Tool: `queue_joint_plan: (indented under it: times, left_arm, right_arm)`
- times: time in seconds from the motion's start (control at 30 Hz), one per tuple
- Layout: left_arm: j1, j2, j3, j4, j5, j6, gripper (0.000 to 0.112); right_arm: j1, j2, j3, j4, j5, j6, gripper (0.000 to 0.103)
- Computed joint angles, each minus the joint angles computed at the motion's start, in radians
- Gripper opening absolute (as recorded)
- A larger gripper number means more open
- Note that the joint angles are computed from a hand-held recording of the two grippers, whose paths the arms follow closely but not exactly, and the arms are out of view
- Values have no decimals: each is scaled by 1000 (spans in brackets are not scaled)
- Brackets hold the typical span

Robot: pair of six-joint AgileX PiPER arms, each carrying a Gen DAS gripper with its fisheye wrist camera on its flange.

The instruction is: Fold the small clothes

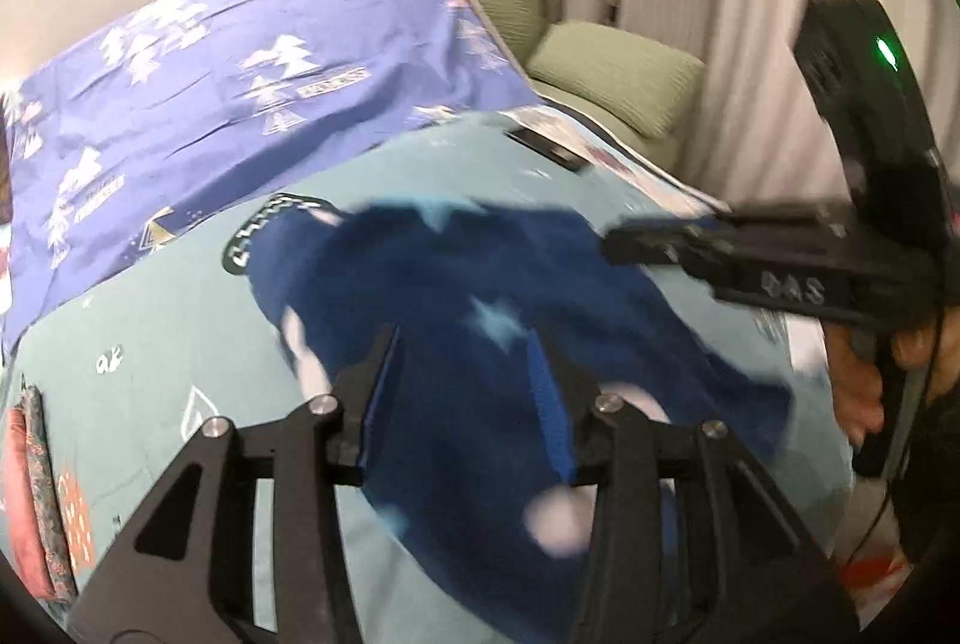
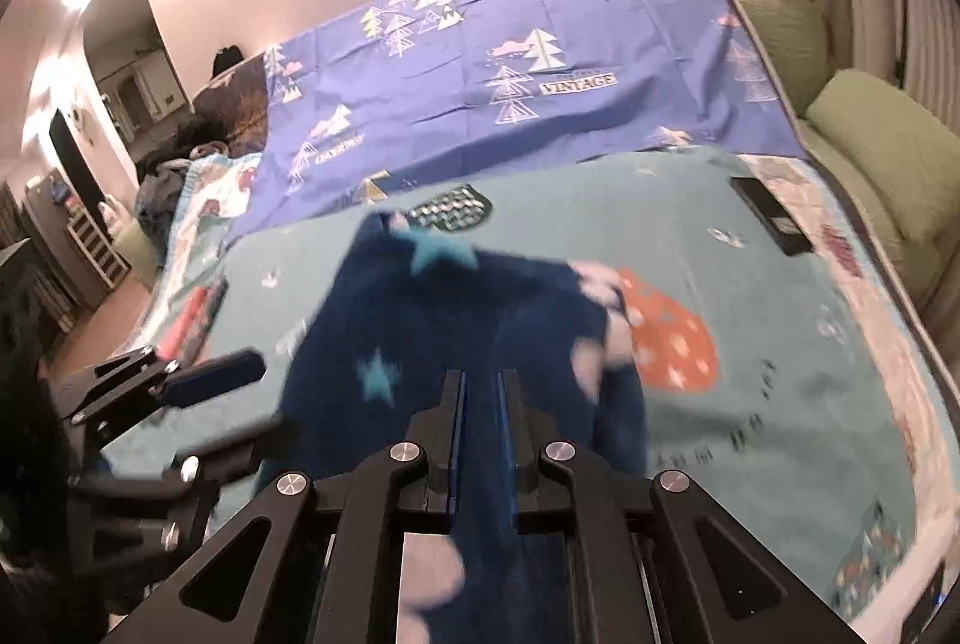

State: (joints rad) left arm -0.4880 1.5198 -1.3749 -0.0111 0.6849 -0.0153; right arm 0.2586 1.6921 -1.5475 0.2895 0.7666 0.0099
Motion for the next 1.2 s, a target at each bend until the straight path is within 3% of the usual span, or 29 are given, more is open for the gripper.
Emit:
queue_joint_plan:
  times: [0.17,0.27,0.3,0.37,0.4,0.5,0.67,0.77,0.87,0.93,1.03,1.2]
  left_arm:
    - [148,232,-250,-210,94,119,44]
    - [179,374,-355,-251,145,139,43]
    - [182,427,-395,-243,177,123,39]
    - [198,493,-371,-311,141,185,37]
    - [192,482,-325,-327,83,210,37]
    - [161,449,-271,-270,29,193,37]
    - [155,431,-261,-240,20,173,37]
    - [130,375,-237,-155,18,96,37]
    - [117,287,-186,-96,27,52,50]
    - [135,194,-99,-151,-3,106,72]
    - [171,71,35,-198,-52,138,80]
    - [266,-2,161,-355,13,231,81]
  right_arm:
    - [-35,239,-307,74,142,-6,9]
    - [-5,428,-531,-89,241,95,12]
    - [3,496,-609,-146,297,122,18]
    - [-12,623,-698,-138,350,136,19]
    - [-36,641,-682,-84,324,121,19]
    - [-83,632,-644,26,300,82,19]
    - [-48,605,-612,-53,270,92,20]
    - [-56,537,-520,-21,213,61,24]
    - [-77,412,-381,9,156,29,51]
    - [-107,303,-251,82,91,-65,78]
    - [-156,164,-79,132,35,-215,89]
    - [-283,105,90,291,141,-389,91]
